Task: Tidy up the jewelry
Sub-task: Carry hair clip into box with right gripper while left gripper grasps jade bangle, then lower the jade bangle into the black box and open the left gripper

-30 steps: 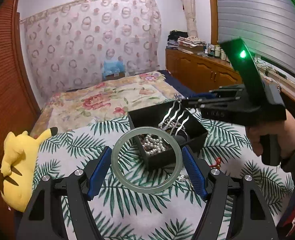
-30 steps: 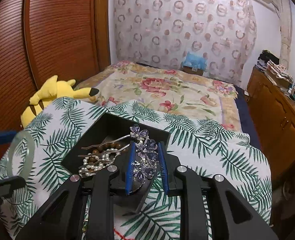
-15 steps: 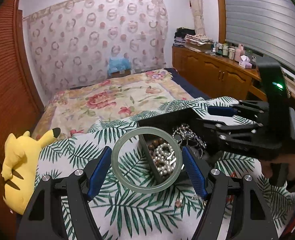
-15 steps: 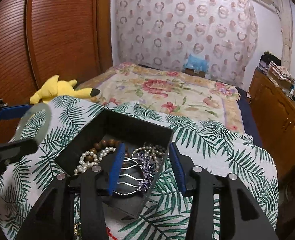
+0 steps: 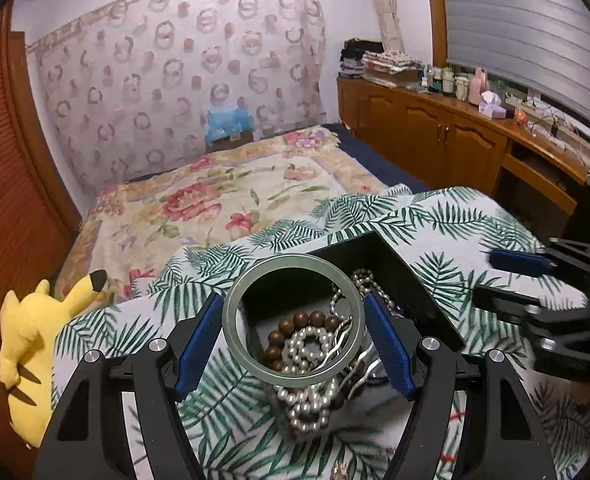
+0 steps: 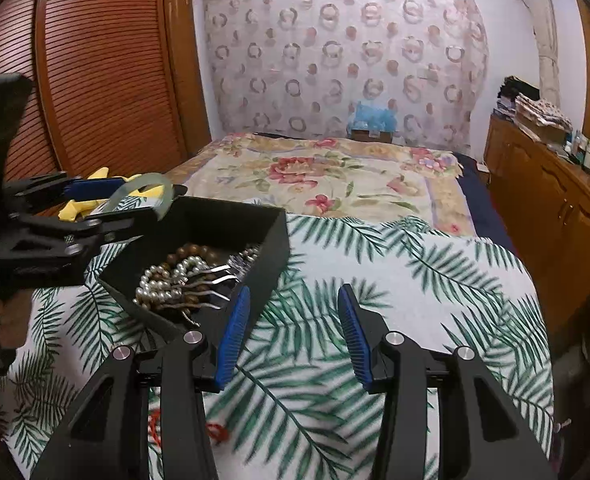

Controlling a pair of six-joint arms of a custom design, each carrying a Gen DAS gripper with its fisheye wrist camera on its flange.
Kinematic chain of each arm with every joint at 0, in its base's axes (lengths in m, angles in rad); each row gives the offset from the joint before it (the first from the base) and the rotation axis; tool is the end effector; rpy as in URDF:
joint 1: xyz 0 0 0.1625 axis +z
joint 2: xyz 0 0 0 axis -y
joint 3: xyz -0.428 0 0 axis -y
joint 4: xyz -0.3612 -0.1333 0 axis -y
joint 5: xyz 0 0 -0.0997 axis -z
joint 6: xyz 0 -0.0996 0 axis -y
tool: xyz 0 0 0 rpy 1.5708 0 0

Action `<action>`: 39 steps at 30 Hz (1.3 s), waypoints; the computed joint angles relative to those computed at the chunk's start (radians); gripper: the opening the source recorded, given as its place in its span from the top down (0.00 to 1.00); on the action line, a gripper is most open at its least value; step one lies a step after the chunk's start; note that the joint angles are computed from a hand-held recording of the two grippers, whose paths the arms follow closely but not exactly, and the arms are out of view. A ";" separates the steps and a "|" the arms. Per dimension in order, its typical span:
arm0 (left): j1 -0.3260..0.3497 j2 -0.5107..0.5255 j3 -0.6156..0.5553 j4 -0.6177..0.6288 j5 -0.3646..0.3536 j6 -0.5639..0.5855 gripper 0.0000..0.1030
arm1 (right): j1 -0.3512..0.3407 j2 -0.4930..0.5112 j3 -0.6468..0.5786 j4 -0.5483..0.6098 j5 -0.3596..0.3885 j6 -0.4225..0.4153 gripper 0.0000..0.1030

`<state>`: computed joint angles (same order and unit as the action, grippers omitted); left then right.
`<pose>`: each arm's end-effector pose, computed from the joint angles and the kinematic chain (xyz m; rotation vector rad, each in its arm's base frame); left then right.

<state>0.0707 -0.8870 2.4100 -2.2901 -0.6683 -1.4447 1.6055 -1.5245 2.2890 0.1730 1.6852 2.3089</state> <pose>-0.2967 -0.2330 0.0189 0.4917 2.0925 -0.9274 0.1308 -0.2543 0.2013 1.0864 -2.4662 0.7536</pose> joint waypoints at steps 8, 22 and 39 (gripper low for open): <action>0.076 0.051 -0.031 -0.048 0.004 0.072 0.33 | -0.087 -0.080 0.023 0.052 -0.060 -0.051 0.53; 0.020 0.041 -0.001 -0.079 -0.018 0.046 0.28 | -0.116 -0.119 0.080 0.065 -0.085 -0.096 0.53; -0.308 -0.039 0.178 -0.012 -0.234 -0.307 0.28 | -0.017 0.008 0.149 0.017 0.059 -0.082 0.53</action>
